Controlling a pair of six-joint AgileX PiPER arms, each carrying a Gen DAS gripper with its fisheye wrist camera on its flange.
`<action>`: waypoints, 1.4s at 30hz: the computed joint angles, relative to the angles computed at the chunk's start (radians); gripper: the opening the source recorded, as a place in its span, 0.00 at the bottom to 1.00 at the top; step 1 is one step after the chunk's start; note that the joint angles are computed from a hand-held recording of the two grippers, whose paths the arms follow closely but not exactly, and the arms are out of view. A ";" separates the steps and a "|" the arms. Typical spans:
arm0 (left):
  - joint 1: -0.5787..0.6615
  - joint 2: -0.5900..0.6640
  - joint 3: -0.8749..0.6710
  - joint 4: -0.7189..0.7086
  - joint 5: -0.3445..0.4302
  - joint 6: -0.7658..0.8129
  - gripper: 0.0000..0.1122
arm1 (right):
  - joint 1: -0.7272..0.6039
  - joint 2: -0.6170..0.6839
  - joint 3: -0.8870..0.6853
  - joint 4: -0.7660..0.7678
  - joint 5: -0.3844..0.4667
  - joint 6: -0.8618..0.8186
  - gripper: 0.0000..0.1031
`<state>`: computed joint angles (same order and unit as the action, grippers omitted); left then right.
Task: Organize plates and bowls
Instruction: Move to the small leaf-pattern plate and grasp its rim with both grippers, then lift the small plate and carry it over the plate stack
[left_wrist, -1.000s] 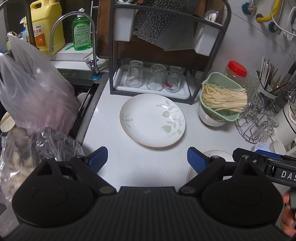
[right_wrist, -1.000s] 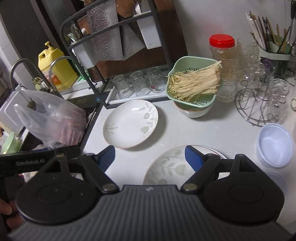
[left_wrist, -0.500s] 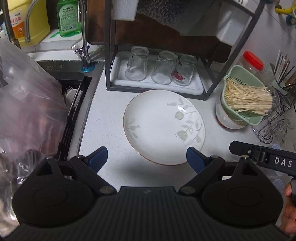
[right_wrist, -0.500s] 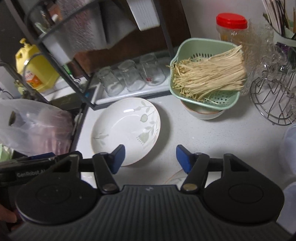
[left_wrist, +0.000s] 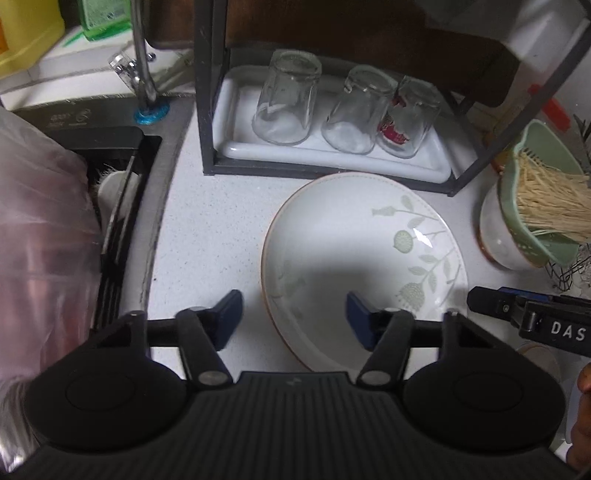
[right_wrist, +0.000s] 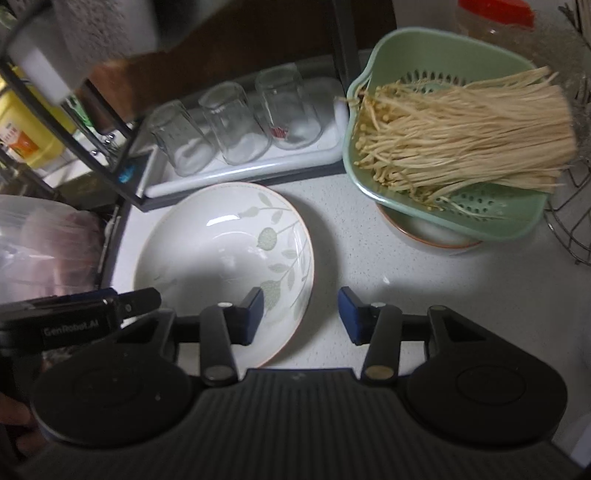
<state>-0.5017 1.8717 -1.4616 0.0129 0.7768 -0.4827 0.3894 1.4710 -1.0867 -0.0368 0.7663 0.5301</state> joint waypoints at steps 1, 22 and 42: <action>0.010 0.017 -0.017 -0.017 0.006 0.021 0.54 | 0.000 0.017 -0.008 -0.001 -0.002 0.003 0.43; 0.092 0.182 -0.225 -0.215 0.133 0.185 0.48 | -0.041 0.186 -0.097 0.058 -0.055 -0.086 0.23; -0.084 -0.059 -0.196 -0.237 0.248 -0.136 0.48 | -0.263 -0.255 0.017 0.249 0.238 -0.244 0.23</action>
<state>-0.5853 1.8125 -1.6574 -0.2242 1.0250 -0.6184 0.1268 1.2155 -1.0697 0.2119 1.0041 0.2856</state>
